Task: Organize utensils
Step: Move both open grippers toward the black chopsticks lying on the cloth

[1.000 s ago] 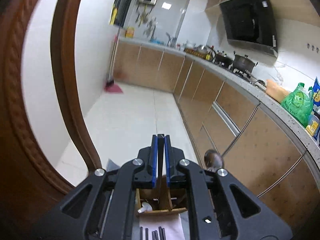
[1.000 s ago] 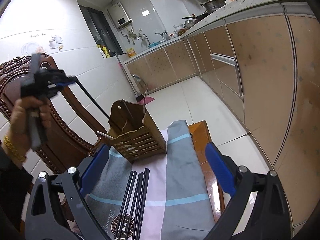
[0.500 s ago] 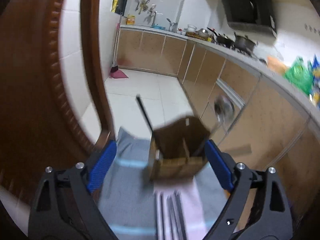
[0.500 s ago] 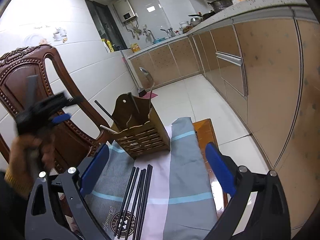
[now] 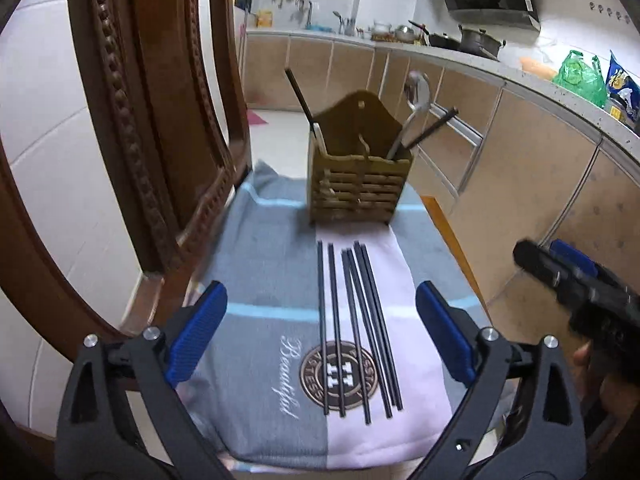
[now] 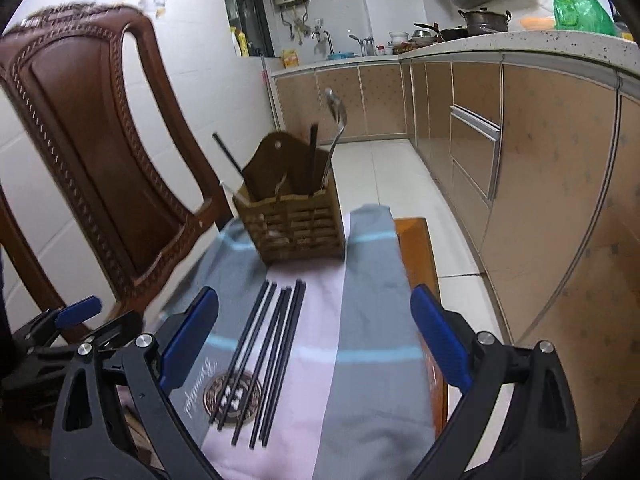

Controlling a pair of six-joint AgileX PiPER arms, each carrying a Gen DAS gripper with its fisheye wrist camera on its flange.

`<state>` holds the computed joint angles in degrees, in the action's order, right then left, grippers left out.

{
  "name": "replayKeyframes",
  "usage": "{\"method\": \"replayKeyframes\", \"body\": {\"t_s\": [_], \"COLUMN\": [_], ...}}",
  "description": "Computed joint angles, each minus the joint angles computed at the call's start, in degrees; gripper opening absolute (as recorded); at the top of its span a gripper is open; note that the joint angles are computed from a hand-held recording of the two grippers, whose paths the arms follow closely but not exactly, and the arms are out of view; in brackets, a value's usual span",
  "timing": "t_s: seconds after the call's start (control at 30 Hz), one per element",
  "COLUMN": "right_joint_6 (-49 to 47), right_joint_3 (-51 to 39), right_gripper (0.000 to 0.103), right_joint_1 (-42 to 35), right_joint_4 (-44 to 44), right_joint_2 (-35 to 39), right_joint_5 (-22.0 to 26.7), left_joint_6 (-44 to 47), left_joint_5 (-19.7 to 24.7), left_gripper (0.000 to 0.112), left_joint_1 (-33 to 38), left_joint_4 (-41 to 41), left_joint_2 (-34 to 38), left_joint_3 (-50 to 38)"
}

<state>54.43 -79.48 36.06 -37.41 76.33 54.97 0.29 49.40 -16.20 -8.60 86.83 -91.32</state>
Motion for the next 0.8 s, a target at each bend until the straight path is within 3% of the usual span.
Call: {"method": "replayKeyframes", "body": {"t_s": [0.17,0.8], "right_joint_6": [6.08,5.99], "right_joint_3": [2.13,1.53], "right_gripper": [0.094,0.094], "right_joint_1": [7.20,6.10], "right_joint_4": [-5.76,-4.44], "right_joint_2": [-0.36,1.01], "right_joint_5": [4.51,3.10], "left_joint_6": [-0.46,1.41], "left_joint_5": [-2.25,-1.26], "left_gripper": [0.094,0.094], "left_joint_1": [-1.36,0.73], "left_joint_4": [2.45,-0.67], "left_joint_2": [-2.21,-2.26], "left_joint_3": [2.24,2.36]}}
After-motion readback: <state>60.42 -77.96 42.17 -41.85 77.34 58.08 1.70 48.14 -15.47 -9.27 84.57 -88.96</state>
